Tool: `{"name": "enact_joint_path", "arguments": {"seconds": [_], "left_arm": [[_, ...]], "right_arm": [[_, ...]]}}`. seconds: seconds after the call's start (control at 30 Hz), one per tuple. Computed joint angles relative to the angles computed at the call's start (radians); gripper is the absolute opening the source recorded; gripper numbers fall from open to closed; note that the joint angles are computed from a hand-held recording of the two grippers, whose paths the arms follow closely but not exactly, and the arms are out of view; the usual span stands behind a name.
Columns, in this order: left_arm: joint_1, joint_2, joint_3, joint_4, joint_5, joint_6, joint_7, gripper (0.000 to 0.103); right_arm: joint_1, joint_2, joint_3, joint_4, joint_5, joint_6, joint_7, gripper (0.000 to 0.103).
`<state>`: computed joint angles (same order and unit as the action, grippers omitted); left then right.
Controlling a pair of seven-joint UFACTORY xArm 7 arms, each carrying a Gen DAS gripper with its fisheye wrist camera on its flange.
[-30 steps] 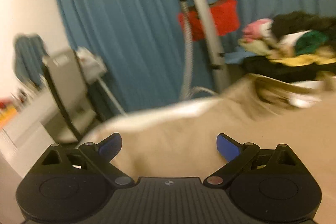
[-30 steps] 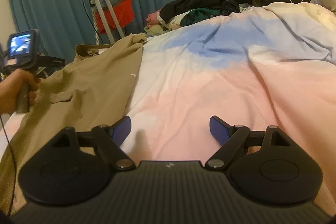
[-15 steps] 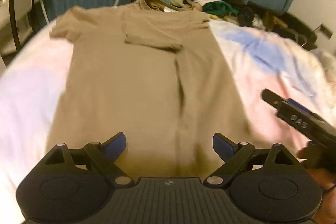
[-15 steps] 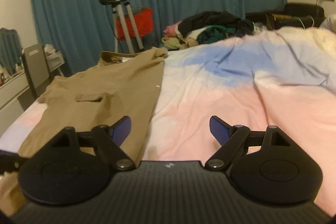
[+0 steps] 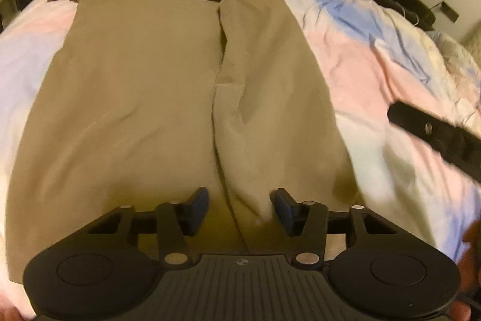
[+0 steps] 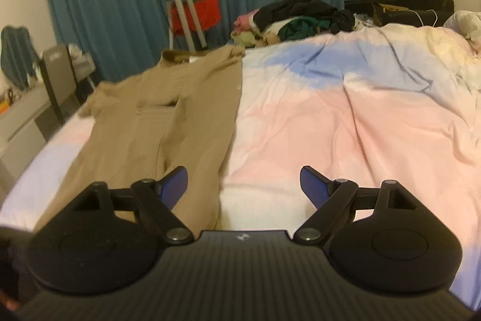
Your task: Fold clothes
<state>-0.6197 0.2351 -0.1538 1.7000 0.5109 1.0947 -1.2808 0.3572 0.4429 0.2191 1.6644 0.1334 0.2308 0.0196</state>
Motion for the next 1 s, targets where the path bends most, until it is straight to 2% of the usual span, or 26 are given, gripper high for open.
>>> {"name": "enact_joint_path", "arguments": {"seconds": [0.03,0.1,0.17,0.23,0.3,0.5,0.53,0.57,0.6,0.67,0.77,0.87,0.97,1.0], "left_arm": [[0.003,-0.012,0.002,-0.019,0.002,-0.01,-0.004,0.034],[0.024,-0.063,0.0,-0.093,-0.018,-0.076,-0.029,0.009],[0.049,-0.108,-0.005,-0.154,-0.042,-0.145,-0.052,0.007],[0.075,-0.185,-0.015,-0.249,-0.066,-0.219,-0.119,0.007],[0.1,-0.244,-0.034,-0.319,-0.097,-0.243,-0.172,0.002],[0.141,-0.258,-0.086,-0.323,-0.109,-0.171,-0.201,0.004],[0.143,-0.256,-0.089,-0.32,-0.094,-0.171,-0.21,0.006],[0.144,-0.254,-0.091,-0.318,-0.079,-0.17,-0.219,0.016],[0.145,-0.253,-0.092,-0.316,-0.064,-0.17,-0.228,0.029],[0.147,-0.248,-0.092,-0.313,-0.048,-0.185,-0.232,0.046],[0.146,-0.22,-0.09,-0.285,-0.031,-0.195,-0.22,0.051],[0.122,-0.169,-0.087,-0.213,-0.012,-0.11,-0.178,0.056],[0.082,-0.109,-0.079,-0.113,0.004,0.067,-0.146,0.07],[0.066,-0.087,-0.075,-0.079,0.011,0.122,-0.145,0.072]], "right_arm": [[-0.003,-0.007,0.006,-0.009,0.007,0.013,-0.001,0.083],[0.0,-0.018,0.006,-0.022,0.008,0.032,0.0,0.083],[0.023,-0.024,-0.017,-0.031,-0.021,0.038,0.009,0.083],[0.048,-0.027,-0.045,-0.037,-0.062,0.04,0.028,0.083],[0.049,-0.029,-0.044,-0.041,-0.076,0.043,0.027,0.083],[0.045,-0.024,-0.032,-0.031,-0.082,0.073,0.007,0.083],[0.044,-0.025,-0.03,-0.034,-0.081,0.071,0.003,0.083],[0.041,-0.027,-0.028,-0.038,-0.077,0.068,0.001,0.083],[0.04,-0.029,-0.027,-0.04,-0.073,0.063,0.002,0.083],[0.038,-0.03,-0.026,-0.042,-0.066,0.054,0.005,0.083],[0.032,-0.033,-0.017,-0.049,-0.052,0.032,0.001,0.083],[0.032,-0.04,-0.013,-0.063,-0.048,-0.005,-0.004,0.083],[0.037,-0.042,-0.019,-0.069,-0.058,-0.027,0.0,0.083],[0.037,-0.042,-0.02,-0.069,-0.059,-0.028,0.001,0.083]]}}
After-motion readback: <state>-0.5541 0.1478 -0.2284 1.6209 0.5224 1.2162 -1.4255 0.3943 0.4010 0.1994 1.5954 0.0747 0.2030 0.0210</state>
